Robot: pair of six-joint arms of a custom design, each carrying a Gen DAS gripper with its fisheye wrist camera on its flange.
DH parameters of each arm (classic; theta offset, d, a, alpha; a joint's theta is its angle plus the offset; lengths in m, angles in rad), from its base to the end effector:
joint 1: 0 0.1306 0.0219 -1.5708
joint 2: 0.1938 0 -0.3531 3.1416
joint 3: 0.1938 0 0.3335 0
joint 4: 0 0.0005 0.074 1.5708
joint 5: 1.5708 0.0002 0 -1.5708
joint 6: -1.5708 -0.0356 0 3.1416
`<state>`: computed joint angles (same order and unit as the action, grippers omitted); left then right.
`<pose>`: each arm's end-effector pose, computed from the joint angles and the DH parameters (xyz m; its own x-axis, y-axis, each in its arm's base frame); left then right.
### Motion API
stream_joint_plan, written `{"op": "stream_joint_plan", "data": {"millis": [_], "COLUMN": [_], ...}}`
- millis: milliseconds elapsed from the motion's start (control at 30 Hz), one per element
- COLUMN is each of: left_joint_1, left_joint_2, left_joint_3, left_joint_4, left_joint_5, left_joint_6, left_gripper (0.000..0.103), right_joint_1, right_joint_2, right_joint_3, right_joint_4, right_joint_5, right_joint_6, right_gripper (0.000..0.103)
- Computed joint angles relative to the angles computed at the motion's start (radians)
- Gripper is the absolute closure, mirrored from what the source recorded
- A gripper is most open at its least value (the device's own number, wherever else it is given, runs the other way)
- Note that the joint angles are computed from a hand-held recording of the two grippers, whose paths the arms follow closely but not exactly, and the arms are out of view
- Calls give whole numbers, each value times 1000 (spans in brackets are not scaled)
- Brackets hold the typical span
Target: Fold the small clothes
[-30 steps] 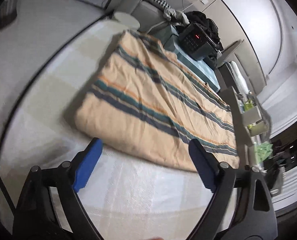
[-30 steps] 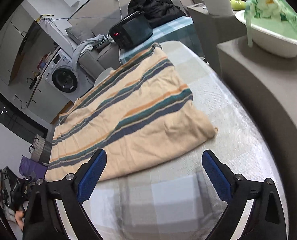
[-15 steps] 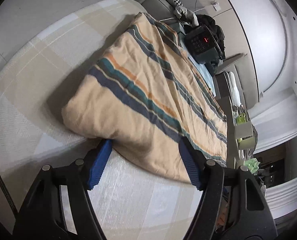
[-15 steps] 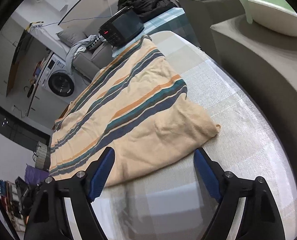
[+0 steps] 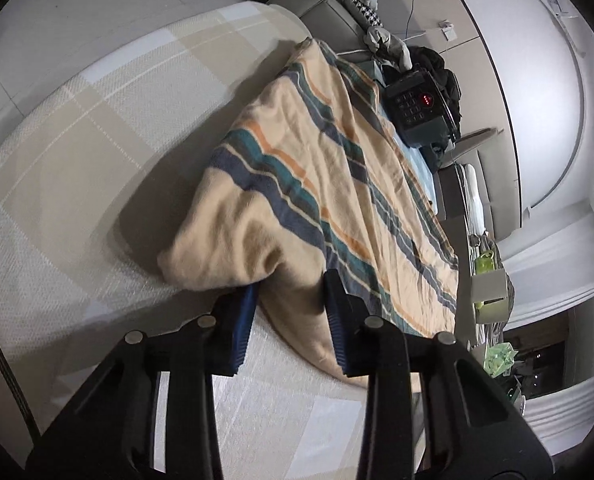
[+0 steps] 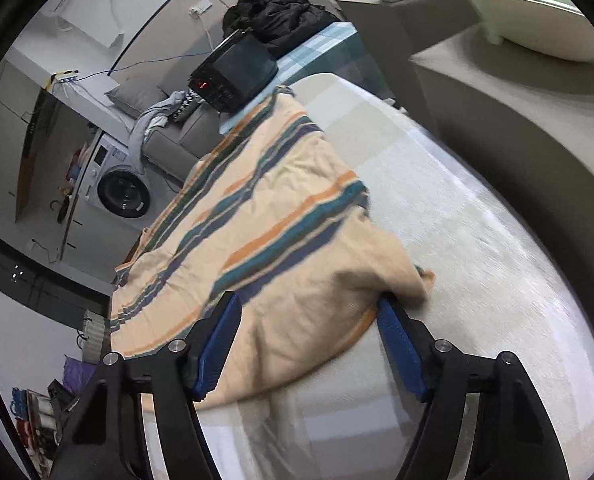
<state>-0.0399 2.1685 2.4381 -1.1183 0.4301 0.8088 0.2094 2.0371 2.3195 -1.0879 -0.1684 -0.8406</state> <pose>0.6636 -0.0418 0.3876 -0.7431 -0.6284 -0.2299 -0.3273 0.6411 -0.6942 0.6192 0.1372 0.4236 -0.7078 0.6005 -0.3720 0.3131 0.7388 0.5967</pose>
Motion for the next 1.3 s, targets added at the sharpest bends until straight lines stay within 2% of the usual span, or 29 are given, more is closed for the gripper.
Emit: {"op": "stream_joint_plan", "data": {"millis": [67, 100, 167, 233, 300, 333, 367, 400, 433, 467, 500, 533, 600, 633, 667, 700, 767, 833, 867, 933, 1033, 1100, 1200, 1233, 1267, 1300], "left_joint_1": [0, -1, -2, 1, 5, 6, 6, 6, 7, 7, 6, 7, 6, 6, 6, 6, 10, 11, 11, 13, 11, 5, -9, -12, -16, -17], "left_joint_2": [4, -10, -10, 2, -3, -7, -10, -21, -24, -21, -27, -37, -60, -66, -51, -49, -64, -98, -104, -107, -86, -72, -27, -14, 6, 16], "left_joint_3": [17, -6, -4, 8, -15, -27, -36, -59, -63, -57, -65, -80, -111, -115, -80, -68, -83, -139, -150, -172, -163, -148, -69, -47, -13, 5], "left_joint_4": [-22, -10, -17, -18, 21, 33, 43, 58, 56, 47, 48, 53, 55, 44, 1, -28, -37, -7, 2, 22, 57, 87, 72, 66, 46, 33], "left_joint_5": [4, -1, -12, -7, 1, 0, -7, -14, -24, -36, -40, -46, -69, -73, -66, -63, -26, -6, 5, 53, 90, 62, -4, -22, -43, -54], "left_joint_6": [-17, -23, -40, -28, -7, -4, 4, 9, 5, -8, -14, -19, -36, -45, -58, -63, -73, -79, -79, -66, -28, -14, -4, 10, 18, 20], "left_gripper": [73, 73, 73, 73, 73, 73, 75, 78, 86, 91, 92, 92, 92, 92, 92, 91, 77, 65, 60, 59, 59, 59, 60, 66, 76, 80], "right_joint_1": [-2, -2, -3, -10, -10, -5, 1, 5, 6, 7, 5, 4, 4, 3, -2, -10, -21, -20, -16, -9, 2, 11, 24, 29, 35, 39], "right_joint_2": [-41, -56, -50, -26, -2, 30, 55, 81, 108, 131, 137, 123, 120, 115, 90, 54, -20, -90, -91, -89, -39, -5, 72, 103, 137, 175], "right_joint_3": [-59, -78, -51, -11, 22, 78, 120, 168, 216, 260, 272, 248, 256, 253, 210, 146, 16, -106, -107, -110, -44, 12, 145, 202, 265, 335], "right_joint_4": [20, 24, -15, -43, -55, -92, -123, -161, -200, -235, -245, -229, -255, -267, -244, -202, -118, -35, -42, -44, -83, -95, -152, -186, -219, -253], "right_joint_5": [14, 35, 92, 94, 106, 149, 181, 206, 220, 228, 224, 222, 255, 266, 246, 200, 116, 61, 45, 0, -18, 5, 83, 112, 141, 165], "right_joint_6": [0, 7, 35, 31, 44, 66, 85, 107, 124, 138, 150, 160, 167, 163, 151, 135, 94, 65, 71, 67, 54, 60, 63, 62, 59, 57], "right_gripper": [30, 30, 30, 30, 30, 31, 42, 58, 64, 79, 89, 89, 89, 89, 85, 73, 51, 51, 51, 51, 51, 51, 51, 51, 51, 52]}}
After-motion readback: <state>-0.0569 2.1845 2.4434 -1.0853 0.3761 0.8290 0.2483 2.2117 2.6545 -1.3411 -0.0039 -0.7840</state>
